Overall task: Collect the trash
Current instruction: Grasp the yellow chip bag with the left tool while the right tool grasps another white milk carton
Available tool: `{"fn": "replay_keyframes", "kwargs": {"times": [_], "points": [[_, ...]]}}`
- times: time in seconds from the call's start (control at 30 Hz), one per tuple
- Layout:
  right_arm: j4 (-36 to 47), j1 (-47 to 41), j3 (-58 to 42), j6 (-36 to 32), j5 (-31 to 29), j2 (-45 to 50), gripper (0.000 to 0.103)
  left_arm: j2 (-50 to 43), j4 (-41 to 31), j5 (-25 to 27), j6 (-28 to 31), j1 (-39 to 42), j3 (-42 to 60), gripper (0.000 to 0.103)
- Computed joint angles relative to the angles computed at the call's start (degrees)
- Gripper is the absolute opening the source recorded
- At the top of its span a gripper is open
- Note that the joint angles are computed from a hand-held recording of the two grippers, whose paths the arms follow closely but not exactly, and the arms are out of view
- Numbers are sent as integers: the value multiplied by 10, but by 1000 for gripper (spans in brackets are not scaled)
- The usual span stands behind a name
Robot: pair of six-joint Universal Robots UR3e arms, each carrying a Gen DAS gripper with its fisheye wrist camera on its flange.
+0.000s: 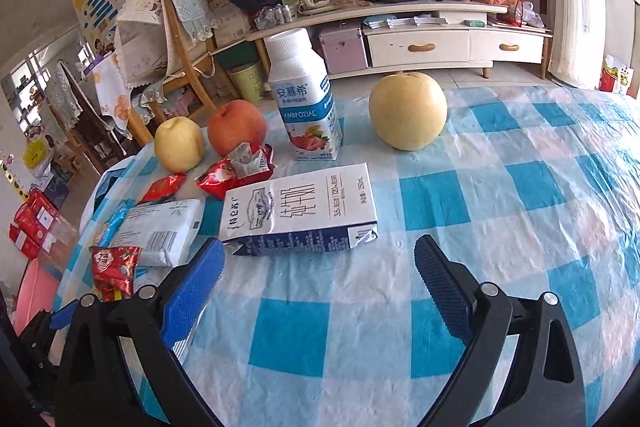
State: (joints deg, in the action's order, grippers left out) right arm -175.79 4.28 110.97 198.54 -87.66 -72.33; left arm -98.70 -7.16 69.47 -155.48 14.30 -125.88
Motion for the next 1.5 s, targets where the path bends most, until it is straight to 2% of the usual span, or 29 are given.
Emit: {"fn": "replay_keyframes", "kwargs": {"times": [0.27, 0.37, 0.5, 0.67, 0.73, 0.77, 0.83, 0.93, 1.0, 1.07, 1.2, 1.3, 1.5], "points": [[-3, -34, -56, -22, 74, 81, 95, -28, -24, 17, -10, -10, 36, 80], [3, -42, -62, -33, 117, 91, 95, -32, -36, 10, -14, -8, 41, 72], [22, -30, -66, -44, 137, 90, 95, -32, -39, 6, -12, -9, 41, 66], [48, 3, -61, -51, 190, 68, 96, -30, -45, 4, -15, -7, 41, 65], [48, -1, -44, -57, 251, 52, 96, -28, -52, 1, -17, -5, 43, 64], [50, 1, -38, -64, 261, 41, 96, -26, -53, 2, -18, -5, 43, 64], [54, 15, -35, -81, 223, 19, 96, -24, -56, 4, -18, -5, 42, 64], [38, 56, -52, -117, 87, 23, 96, -22, -59, 3, -20, -4, 43, 63], [36, 67, -81, -135, 28, 54, 96, -23, -60, 3, -20, -3, 43, 63], [36, 64, -100, -138, 9, 81, 96, -23, -60, 2, -19, -2, 44, 63], [36, 64, -134, -163, 8, 124, 96, -22, -65, -2, -18, 1, 45, 63], [95, 87, -211, -199, -26, 172, 96, -23, -66, -4, -17, 2, 46, 63], [145, 86, -264, -187, -18, 200, 95, -23, -67, -11, -22, 7, 46, 62]]}}
